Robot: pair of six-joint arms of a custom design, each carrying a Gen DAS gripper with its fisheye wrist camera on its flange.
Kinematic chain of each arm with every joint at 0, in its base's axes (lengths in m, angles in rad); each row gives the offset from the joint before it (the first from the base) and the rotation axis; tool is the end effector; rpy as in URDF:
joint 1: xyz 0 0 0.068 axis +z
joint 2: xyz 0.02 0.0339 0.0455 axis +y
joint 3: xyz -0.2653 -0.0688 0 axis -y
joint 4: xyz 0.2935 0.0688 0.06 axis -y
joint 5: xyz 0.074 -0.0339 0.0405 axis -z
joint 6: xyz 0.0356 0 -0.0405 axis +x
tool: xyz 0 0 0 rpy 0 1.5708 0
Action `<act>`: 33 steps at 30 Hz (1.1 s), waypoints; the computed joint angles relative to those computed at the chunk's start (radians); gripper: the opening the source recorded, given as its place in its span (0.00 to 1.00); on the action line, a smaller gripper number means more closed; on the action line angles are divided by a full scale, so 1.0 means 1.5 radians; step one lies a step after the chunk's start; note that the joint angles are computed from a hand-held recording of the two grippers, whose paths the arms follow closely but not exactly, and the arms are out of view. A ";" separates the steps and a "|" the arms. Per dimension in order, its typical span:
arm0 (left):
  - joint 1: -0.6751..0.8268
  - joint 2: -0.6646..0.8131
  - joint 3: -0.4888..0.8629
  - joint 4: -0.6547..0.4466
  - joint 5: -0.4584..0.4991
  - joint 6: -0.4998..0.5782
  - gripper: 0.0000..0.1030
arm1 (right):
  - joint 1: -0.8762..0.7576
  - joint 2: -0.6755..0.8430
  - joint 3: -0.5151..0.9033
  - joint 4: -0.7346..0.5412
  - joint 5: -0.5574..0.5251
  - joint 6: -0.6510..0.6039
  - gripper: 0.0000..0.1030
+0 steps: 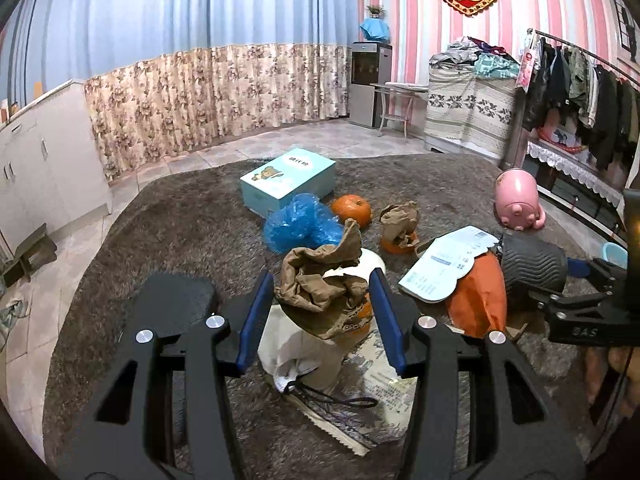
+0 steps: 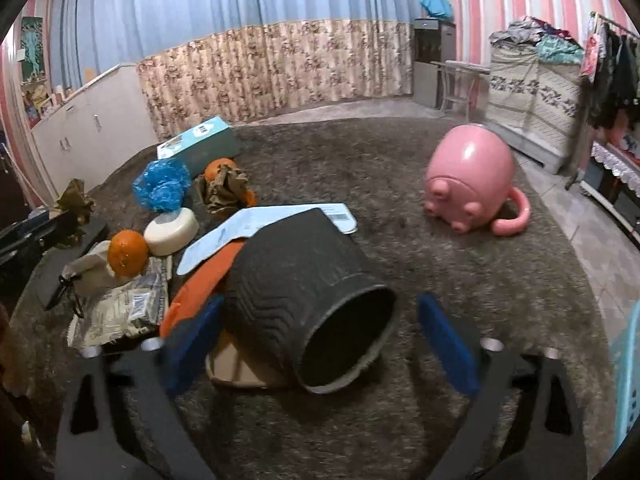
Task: Collect trash
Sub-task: 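Grasp the brown paper bag with the left tool while the right tool grasps the black cylinder, then carry the paper bag and black cylinder to the blue basket with both tools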
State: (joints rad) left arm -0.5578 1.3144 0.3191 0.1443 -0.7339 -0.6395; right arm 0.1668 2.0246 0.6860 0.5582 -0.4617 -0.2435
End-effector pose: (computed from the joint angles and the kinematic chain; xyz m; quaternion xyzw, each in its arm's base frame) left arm 0.2069 -0.1010 0.0810 -0.1619 0.8677 0.0921 0.4608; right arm 0.3302 0.0717 0.0056 -0.2693 0.8617 0.1966 0.3826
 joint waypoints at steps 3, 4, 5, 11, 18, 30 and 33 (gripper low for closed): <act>-0.025 -0.006 0.016 -0.025 -0.022 -0.010 0.47 | -0.019 -0.003 -0.017 0.015 -0.045 -0.002 0.68; -0.033 -0.006 0.022 -0.034 -0.027 -0.014 0.47 | -0.030 -0.010 -0.029 0.027 -0.062 -0.003 0.67; -0.042 -0.007 0.028 -0.044 -0.033 -0.018 0.47 | -0.039 -0.017 -0.040 0.035 -0.069 -0.003 0.67; -0.110 0.012 0.090 -0.112 -0.081 -0.056 0.48 | -0.156 -0.118 -0.147 0.099 -0.130 -0.017 0.65; -0.181 0.073 0.176 -0.127 -0.107 -0.071 0.48 | -0.355 -0.243 -0.186 0.045 -0.208 -0.069 0.64; -0.256 0.252 0.376 -0.088 -0.113 -0.005 0.48 | -0.635 -0.242 -0.028 -0.072 -0.288 -0.055 0.64; -0.262 0.294 0.433 -0.077 -0.103 0.023 0.48 | -0.659 -0.224 0.004 -0.066 -0.272 -0.035 0.64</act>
State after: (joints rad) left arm -0.9501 1.7552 0.9692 0.0290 -0.8888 -0.6049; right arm -0.8223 1.6880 0.6923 0.4595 -0.8704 -0.2962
